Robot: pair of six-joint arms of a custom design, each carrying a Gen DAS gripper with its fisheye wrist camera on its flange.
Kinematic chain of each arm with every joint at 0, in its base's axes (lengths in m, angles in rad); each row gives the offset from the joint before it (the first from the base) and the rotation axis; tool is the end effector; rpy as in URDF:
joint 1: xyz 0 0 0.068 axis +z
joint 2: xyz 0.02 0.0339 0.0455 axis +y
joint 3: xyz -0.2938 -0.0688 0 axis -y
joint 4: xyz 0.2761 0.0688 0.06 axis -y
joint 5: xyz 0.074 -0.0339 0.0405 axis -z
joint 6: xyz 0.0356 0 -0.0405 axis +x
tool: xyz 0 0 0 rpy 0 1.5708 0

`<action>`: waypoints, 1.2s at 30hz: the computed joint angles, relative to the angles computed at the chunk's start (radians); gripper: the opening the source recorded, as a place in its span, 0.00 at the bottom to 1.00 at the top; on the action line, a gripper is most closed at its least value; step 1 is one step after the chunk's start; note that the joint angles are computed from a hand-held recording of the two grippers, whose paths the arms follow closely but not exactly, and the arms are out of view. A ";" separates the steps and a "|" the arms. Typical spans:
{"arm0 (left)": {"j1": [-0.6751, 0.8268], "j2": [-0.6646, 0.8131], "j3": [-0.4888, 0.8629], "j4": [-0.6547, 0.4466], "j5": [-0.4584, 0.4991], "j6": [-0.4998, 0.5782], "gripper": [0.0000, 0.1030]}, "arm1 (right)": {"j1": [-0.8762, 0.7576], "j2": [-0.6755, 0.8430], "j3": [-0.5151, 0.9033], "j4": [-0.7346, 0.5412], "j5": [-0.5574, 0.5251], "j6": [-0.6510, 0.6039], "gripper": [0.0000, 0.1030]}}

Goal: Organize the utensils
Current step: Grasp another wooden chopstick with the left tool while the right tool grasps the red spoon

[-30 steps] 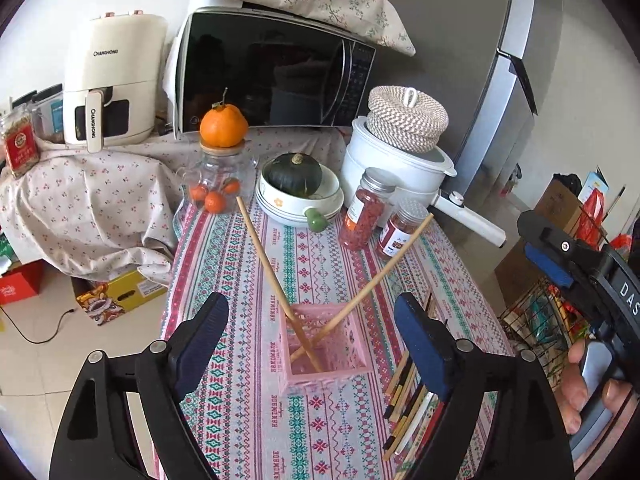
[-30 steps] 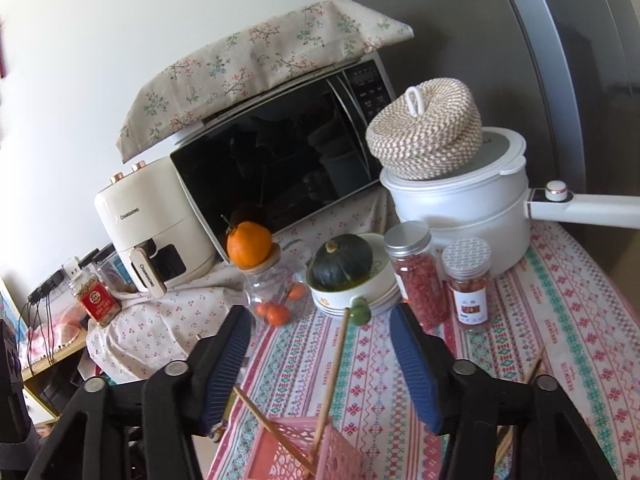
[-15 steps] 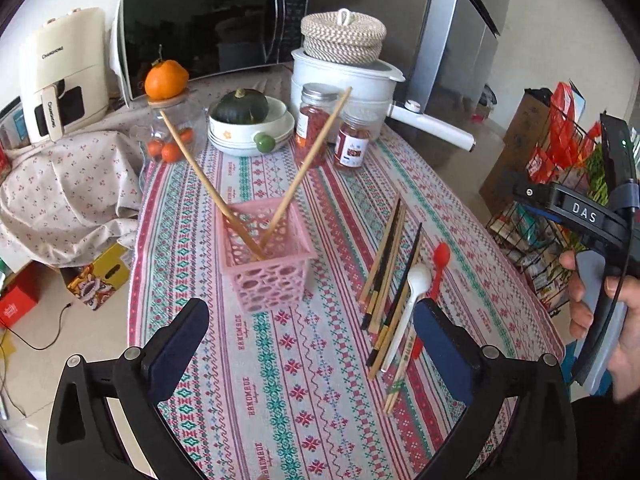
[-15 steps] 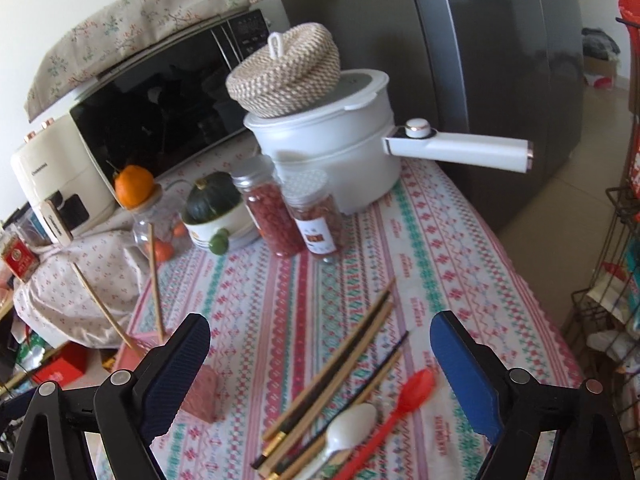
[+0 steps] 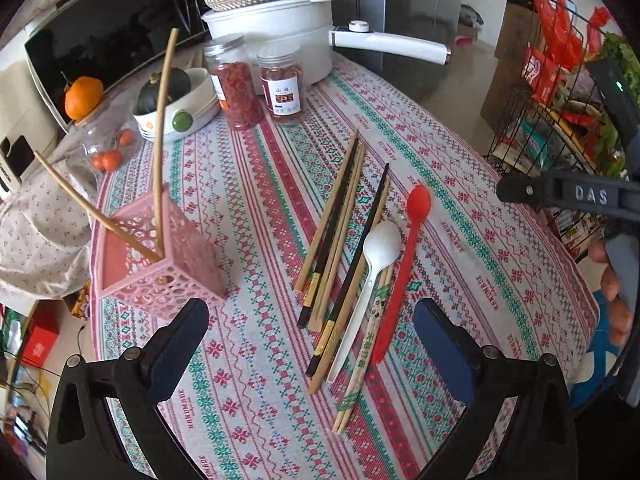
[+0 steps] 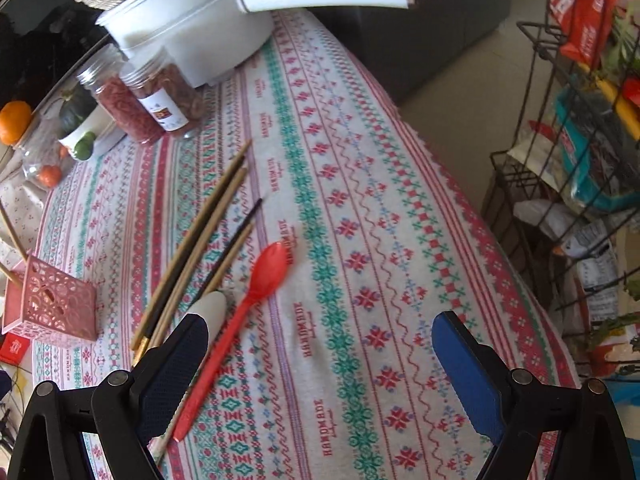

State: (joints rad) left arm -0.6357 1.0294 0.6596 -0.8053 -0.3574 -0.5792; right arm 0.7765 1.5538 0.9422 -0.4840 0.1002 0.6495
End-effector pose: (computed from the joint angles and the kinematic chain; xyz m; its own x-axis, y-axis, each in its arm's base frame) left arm 0.1596 -0.1023 0.2224 -0.8664 0.0021 -0.4993 -0.0317 0.9977 0.0592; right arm 0.2347 0.2256 0.2006 -0.9071 -0.0476 -0.4181 -0.1457 0.9677 0.2059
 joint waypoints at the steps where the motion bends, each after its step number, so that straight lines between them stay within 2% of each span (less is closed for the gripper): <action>1: 0.027 0.044 0.019 0.028 0.025 0.013 1.00 | -0.013 -0.002 -0.004 -0.005 0.000 -0.006 0.92; 5: 0.114 0.234 0.107 0.130 0.080 0.056 0.98 | -0.054 0.001 -0.011 -0.020 -0.022 -0.044 0.92; 6: 0.131 0.280 0.130 0.150 0.085 0.066 0.97 | -0.061 0.002 -0.013 -0.020 -0.027 -0.051 0.92; 7: 0.149 0.322 0.152 0.171 0.093 0.078 0.91 | -0.063 0.004 -0.011 -0.022 -0.028 -0.051 0.92; 9: 0.183 0.394 0.186 0.216 0.120 0.102 0.71 | -0.077 0.012 -0.008 -0.017 -0.040 -0.064 0.92; 11: 0.238 0.443 0.196 0.290 0.199 0.131 0.39 | -0.090 0.025 -0.003 -0.010 -0.048 -0.069 0.92; 12: 0.264 0.470 0.200 0.324 0.234 0.139 0.35 | -0.097 0.032 0.001 -0.007 -0.055 -0.072 0.92; 14: 0.296 0.528 0.220 0.354 0.244 0.139 0.24 | -0.107 0.050 0.011 -0.001 -0.066 -0.078 0.92; 17: 0.334 0.593 0.241 0.393 0.272 0.156 0.17 | -0.121 0.079 0.026 0.005 -0.078 -0.093 0.92; 23: 0.371 0.712 0.299 0.413 0.333 0.186 0.14 | -0.144 0.094 0.027 0.018 -0.088 -0.109 0.92; 27: 0.376 0.756 0.345 0.391 0.330 0.190 0.13 | -0.165 0.098 0.024 0.026 -0.096 -0.101 0.92; 32: 0.355 0.820 0.438 0.309 0.273 0.213 0.13 | -0.178 0.106 0.026 0.032 -0.113 -0.086 0.92; 36: 0.343 0.792 0.405 0.315 0.270 0.233 0.10 | -0.168 0.130 0.040 0.022 -0.110 -0.082 0.92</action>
State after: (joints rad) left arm -0.2928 1.8217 1.0645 -0.4907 -0.0870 -0.3462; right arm 0.6084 1.6835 0.9825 -0.4621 -0.0101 0.5672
